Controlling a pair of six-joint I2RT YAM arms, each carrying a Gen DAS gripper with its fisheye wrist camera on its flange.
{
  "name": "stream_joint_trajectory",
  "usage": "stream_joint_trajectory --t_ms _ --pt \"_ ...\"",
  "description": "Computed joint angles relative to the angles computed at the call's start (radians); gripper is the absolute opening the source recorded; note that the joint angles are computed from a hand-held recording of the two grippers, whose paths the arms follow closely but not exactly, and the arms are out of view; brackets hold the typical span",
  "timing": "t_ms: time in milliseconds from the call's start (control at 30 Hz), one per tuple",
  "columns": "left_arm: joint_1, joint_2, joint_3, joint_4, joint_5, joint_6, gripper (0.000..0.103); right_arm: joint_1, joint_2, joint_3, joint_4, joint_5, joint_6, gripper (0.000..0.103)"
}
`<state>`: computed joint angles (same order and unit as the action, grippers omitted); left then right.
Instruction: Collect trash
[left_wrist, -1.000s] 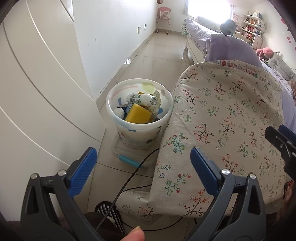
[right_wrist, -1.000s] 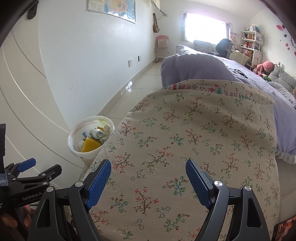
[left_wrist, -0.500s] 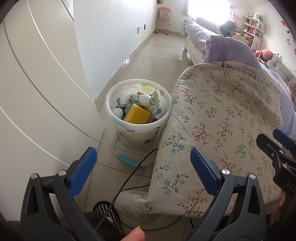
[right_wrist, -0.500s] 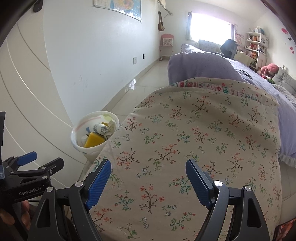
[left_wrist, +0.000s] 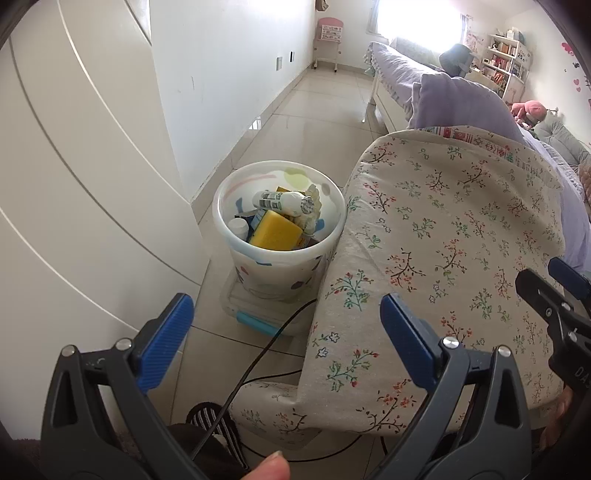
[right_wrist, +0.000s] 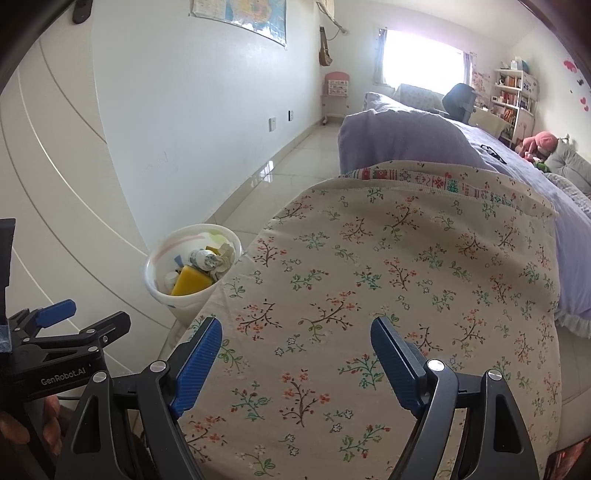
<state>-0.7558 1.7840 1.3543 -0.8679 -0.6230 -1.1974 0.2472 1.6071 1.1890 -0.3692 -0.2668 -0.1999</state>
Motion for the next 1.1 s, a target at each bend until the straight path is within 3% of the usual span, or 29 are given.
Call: stream_joint_trajectory --t_ms 1100 --pt "-0.011 0.007 0.014 -0.010 -0.017 -0.006 0.101 -0.013 0.027 0.024 -0.020 -0.007 -0.001 0.084"
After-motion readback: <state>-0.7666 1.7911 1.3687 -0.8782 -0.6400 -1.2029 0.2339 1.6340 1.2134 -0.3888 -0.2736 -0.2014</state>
